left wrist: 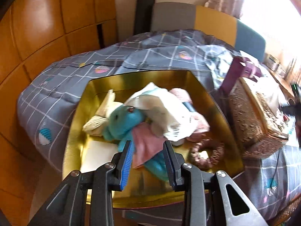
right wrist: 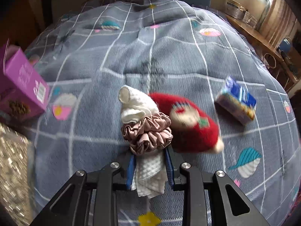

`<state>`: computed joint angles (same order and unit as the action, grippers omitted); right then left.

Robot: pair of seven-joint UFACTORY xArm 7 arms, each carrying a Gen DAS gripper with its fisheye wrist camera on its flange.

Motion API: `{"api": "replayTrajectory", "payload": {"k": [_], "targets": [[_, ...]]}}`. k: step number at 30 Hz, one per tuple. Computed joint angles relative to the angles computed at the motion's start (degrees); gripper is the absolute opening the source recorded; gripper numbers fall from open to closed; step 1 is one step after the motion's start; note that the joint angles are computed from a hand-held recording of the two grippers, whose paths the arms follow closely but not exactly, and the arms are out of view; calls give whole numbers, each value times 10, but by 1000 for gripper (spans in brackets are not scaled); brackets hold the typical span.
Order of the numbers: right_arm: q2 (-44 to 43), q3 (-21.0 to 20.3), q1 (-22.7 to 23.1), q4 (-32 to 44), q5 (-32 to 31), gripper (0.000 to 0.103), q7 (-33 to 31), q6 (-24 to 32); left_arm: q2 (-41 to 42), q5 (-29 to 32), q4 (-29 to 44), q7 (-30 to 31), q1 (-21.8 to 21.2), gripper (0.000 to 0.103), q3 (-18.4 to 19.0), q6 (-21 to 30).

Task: Organize soft objects
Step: 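Open left tool to drop sponge bar into tray while right tool lifts cloth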

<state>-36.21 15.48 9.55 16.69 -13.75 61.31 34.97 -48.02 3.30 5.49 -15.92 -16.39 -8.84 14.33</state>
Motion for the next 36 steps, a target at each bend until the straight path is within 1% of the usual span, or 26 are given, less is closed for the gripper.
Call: {"api": "replayTrajectory", "payload": {"k": [4,8,11,12,15,17,20,23,25,28,31,36], "targets": [[55,1,-30,105,-24,28,-6,20,2,-9,-2,12,-26,32,14,-6],[130,7,-35,218,-47,28,-2,29,-12,-19,-11,24,-39,32,27,1],[189,14,-25,297,-76,28,8,41,-23,-28,-17,33,-44,32,39,9],[202,12,-17,315,-83,28,10,37,-26,-31,-19,36,-46,32,43,12],[248,10,7,367,-114,29,13,13,-31,-37,-23,42,-45,32,45,16],[276,6,30,396,-128,29,-3,-12,-34,-41,-27,46,-44,32,48,16],[312,-1,69,429,-129,29,-61,-52,-39,-44,-30,49,-40,32,48,17],[340,-7,110,447,-85,29,-153,-92,-44,-47,-31,49,-36,32,46,20],[354,-6,133,455,-67,29,-199,-100,-50,-46,-32,43,-32,32,38,24],[369,-3,163,459,-25,29,-259,-111,-62,-43,-34,35,-27,32,30,30],[381,0,187,465,-20,29,-290,-102,-73,-38,-35,26,-22,32,23,38],[380,5,219,454,-26,29,-306,-86,-88,-29,-38,18,-17,32,18,46]]}}
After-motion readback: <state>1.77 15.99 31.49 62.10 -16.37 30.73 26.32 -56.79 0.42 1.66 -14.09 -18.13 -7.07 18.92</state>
